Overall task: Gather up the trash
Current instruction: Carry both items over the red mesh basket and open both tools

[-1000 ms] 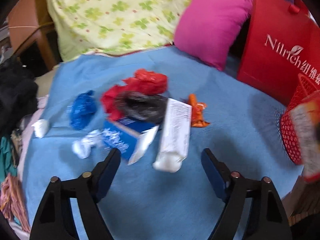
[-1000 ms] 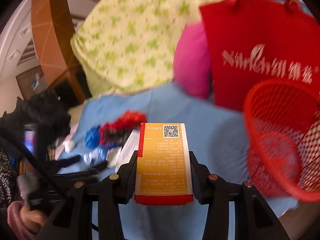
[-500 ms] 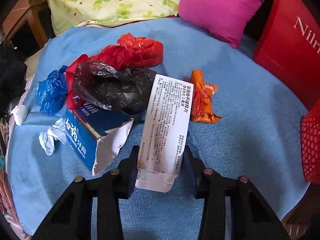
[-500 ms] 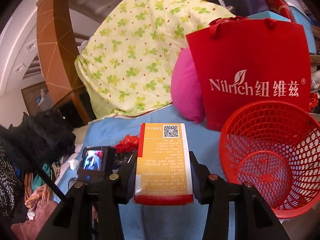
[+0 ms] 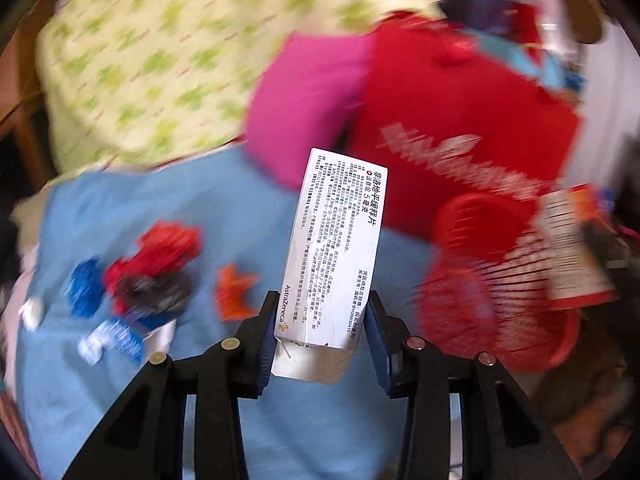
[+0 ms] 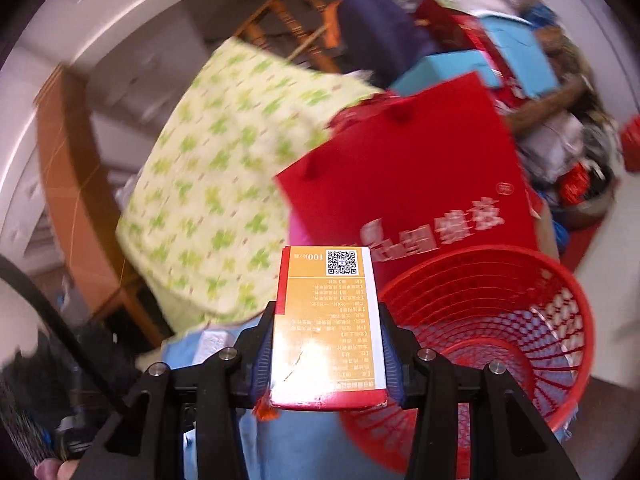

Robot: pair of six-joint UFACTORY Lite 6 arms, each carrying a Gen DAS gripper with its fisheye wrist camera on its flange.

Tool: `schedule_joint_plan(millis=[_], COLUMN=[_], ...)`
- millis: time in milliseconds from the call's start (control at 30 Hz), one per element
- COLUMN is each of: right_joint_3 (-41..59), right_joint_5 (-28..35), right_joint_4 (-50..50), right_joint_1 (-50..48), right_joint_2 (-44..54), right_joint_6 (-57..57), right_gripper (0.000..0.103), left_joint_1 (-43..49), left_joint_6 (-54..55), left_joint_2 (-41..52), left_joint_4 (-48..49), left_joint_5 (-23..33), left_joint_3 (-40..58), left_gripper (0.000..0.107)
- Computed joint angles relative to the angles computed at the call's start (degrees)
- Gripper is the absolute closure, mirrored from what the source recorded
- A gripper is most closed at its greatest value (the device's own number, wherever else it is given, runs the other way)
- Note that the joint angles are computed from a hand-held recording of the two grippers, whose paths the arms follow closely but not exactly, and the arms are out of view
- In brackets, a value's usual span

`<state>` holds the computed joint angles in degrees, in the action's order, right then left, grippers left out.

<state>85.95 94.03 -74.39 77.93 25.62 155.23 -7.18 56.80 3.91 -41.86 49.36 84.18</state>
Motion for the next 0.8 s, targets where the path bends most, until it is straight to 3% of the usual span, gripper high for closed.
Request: schedule_joint_plan(millis=[100,300,367,400,467,633,800], right_joint_3=[-8.4,-21.3,-25.0,-26.3,-27.7,-22.5,-4.1], right_joint_5=[1.6,2.7,1.2,0.5,-0.4,2.6,6.5], right_joint_4=[2.4,7.8,8.7,9.0,9.2,8.1,0.4], right_joint_1=[0.9,2.6,2.6,2.5,2.3,2.6,1.9], right_joint_2=[-5.8,-15.2,-17.9,-19.0,-20.1,-16.0,-2.4], right_joint_6=[7.4,18.2,21.5,22.5,23.7,18.7,-1.0], right_gripper=[0.055,0.053,0.046,0.037,0.033,0.033,0.033], left_joint_1=[-5.5,-14.9,-17.5,-18.2,-18.7,-14.4,1.1], left_joint_6=[-2.9,-9.0,-9.6,-9.8,-9.6,-5.8,3.2], left_joint_2=[-1.8,1.8,1.9,2.2,2.3,1.0,-0.1], left_joint_4=[-0.3,3.5,4.8,5.3,4.9,1.4,-4.0], left_joint_5=[3.4,1.6,-0.9,-1.3,-1.8,-2.0,1.0], left_joint_3=[1.6,4.4,3.3,3.2,2.6,-0.4,-3.9], left_gripper=[0.063,0.061,0.057,0.048,0.045,0.045,0.044])
